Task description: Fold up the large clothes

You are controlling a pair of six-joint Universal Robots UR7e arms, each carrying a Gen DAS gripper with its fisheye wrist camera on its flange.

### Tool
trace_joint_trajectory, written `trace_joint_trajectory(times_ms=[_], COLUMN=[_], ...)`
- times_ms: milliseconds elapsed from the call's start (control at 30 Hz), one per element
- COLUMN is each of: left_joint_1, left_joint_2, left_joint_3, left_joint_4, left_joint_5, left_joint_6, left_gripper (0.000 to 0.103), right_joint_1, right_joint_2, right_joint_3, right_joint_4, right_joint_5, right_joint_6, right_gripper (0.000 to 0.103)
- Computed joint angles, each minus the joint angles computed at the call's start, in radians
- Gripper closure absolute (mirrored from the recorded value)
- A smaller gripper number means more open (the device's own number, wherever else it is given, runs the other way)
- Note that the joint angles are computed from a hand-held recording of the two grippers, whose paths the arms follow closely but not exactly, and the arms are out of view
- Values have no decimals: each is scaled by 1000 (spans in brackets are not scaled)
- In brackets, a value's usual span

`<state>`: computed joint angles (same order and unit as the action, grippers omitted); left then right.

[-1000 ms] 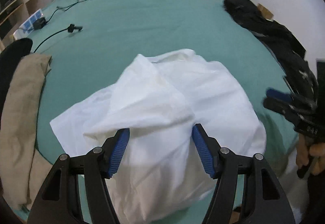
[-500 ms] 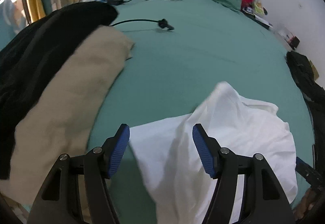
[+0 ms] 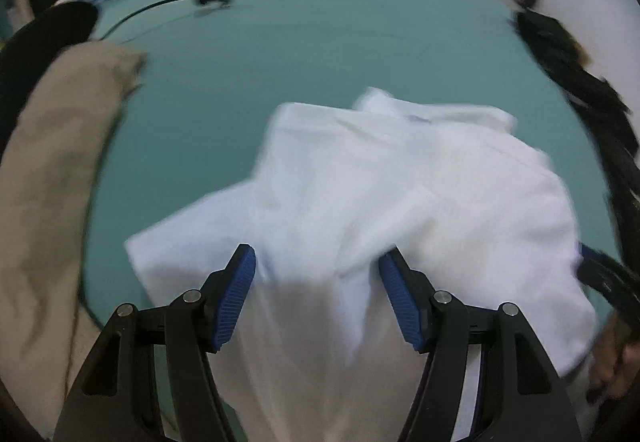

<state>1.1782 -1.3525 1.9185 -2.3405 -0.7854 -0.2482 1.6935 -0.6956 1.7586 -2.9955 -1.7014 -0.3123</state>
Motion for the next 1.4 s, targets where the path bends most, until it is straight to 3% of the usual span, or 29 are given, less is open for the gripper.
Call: trace_joint_trajectory(times_ms=[33,100,200,400,633,867,967,1067,1100,1133,1167,1267,1333,1400], left_joint_1=[-5,-7,-19,-70,-130,-109,-96,-87,-85,-84,-83,-102,-128,-146], left_joint_2=[8,0,-32,-151,-268,-253,-232,-232,-237,-242,-249,-293,-332,-359], left_joint_3=[0,13,48,167,308,347,332,335,332,332,332,345,366,386], left_joint_4=[9,-18,-71,-211,-300,-319,-212,-232,-225,-224,-221,-199,-175,-142], left_joint_5=[83,177,252,286,136,-38,-42,-57,-66,-75,-93,-101,-89,-76], left_joint_6=[-35,-86,-116,-142,-153,-116,-154,-143,-150,-151,-149,-168,-203,-243], left_gripper=[35,35,35,35,35,35,35,36,39,56,84,91,91,91], right_joint_1=[0,-1,1,12,9,-14,-26,-41,-45,-49,-48,-38,-35,-23], right_joint_2=[0,-1,-2,-1,-10,-39,-45,-48,-50,-50,-48,-28,-16,-11], right_joint_3=[-1,2,4,5,18,49,56,60,64,67,69,61,69,74], right_joint_4=[0,-2,-4,-21,-45,-81,-78,-39,-26,-10,15,105,96,77], right_joint_5=[-2,-4,-13,-24,-16,23,54,110,130,152,161,147,143,124], right_joint_6=[-1,-8,-22,-31,-13,28,47,71,75,76,73,69,62,46], right_gripper=[45,45,44,44,44,44,44,44,44,44,44,44,44,67])
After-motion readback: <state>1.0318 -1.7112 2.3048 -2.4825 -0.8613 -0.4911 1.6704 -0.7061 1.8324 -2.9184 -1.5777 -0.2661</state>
